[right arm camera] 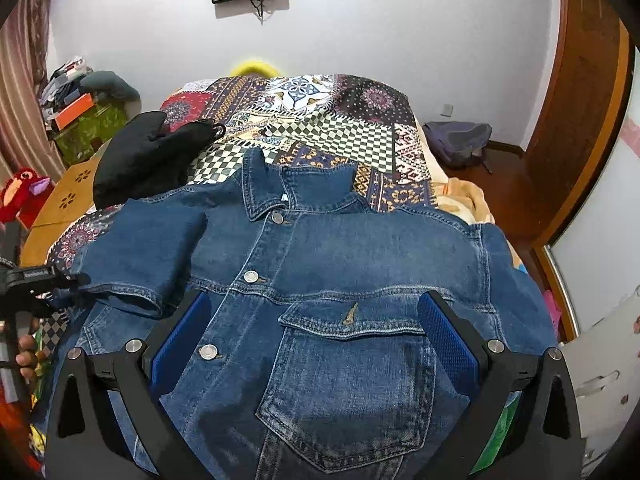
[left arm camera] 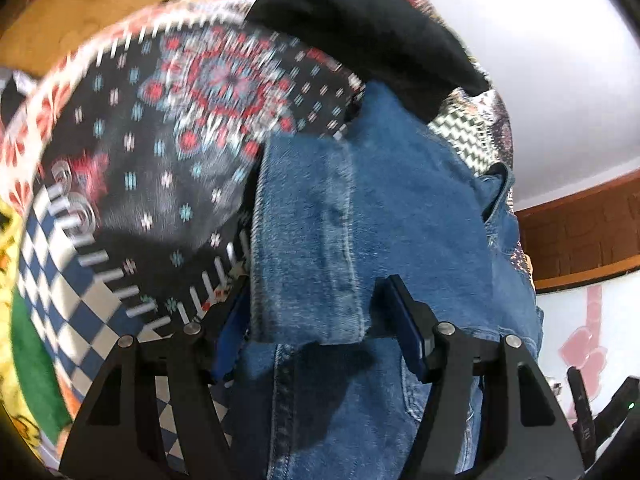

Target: Fold large clothes

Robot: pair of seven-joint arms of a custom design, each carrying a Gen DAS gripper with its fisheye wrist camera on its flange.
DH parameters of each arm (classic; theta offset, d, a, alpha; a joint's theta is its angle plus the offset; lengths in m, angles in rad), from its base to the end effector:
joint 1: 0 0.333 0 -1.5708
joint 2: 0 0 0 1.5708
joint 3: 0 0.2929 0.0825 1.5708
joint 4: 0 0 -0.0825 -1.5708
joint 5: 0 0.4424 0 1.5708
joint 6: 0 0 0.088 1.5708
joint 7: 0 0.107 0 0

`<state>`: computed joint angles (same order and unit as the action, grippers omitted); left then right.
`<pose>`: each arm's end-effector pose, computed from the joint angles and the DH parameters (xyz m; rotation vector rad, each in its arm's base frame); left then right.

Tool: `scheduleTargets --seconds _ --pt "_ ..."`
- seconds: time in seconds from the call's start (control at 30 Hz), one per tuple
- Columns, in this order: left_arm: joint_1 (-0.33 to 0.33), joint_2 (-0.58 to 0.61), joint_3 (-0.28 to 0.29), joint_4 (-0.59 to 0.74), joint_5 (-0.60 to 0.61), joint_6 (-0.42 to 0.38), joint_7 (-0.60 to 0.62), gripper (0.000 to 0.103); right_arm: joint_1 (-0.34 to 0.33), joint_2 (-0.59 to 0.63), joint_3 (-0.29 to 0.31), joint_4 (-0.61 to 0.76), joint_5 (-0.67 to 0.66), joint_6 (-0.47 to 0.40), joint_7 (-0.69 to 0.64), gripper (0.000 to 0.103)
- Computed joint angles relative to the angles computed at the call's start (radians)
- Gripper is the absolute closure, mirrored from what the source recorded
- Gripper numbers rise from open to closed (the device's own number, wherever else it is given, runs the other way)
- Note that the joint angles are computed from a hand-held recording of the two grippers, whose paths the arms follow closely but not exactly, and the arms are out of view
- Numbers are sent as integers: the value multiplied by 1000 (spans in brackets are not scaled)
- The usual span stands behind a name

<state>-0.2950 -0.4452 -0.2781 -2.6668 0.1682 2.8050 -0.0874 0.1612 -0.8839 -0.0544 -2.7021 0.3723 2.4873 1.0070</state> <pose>0.4054 -0.2630 0.3806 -2.8254 0.9322 -0.9153 0.4084 0.0422 0.5240 -2.0790 1.2947 -0.4644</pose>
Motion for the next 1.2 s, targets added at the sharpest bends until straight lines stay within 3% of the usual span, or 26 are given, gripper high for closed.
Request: scheduleTargets --seconds 0.17,0.27,0.37,0.4,0.53,0.6,0.73,0.77,0.93,1.07,1.2 --pt "19 -30 -31 -40 24 62 -77 38 -1 7 -12 1 10 -11 -1 0" --pt "18 -36 -27 -32 40 53 -62 56 -3 0 -19 -2 18 -20 -1 0" --pt "56 -48 -76 36 117 -113 -69 69 -12 -5 -22 -5 20 -19 -4 0" --pt "66 -52 -90 62 154 -161 -67 79 -15 -3 -23 -5 19 -16 -6 0" --pt "77 -13 -123 223 299 -393 4 80 -34 4 -30 -1 15 -9 -8 0" --pt "71 10 -125 284 363 -447 33 81 -42 8 -39 2 21 -8 -8 0" --pt "65 107 -116 440 474 -434 104 85 -65 26 -57 17 32 -9 -5 0" --pt "63 142 -116 486 505 -426 124 92 -72 30 -62 20 35 -9 -4 0" --pt "22 382 -110 772 671 -359 201 95 -108 51 -82 40 46 -13 3 0" --pt "-47 587 -87 999 670 -323 337 96 -143 72 -89 55 42 -18 10 0" --pt "-105 810 -82 1233 564 -324 518 96 -178 91 -87 67 26 -32 30 0"
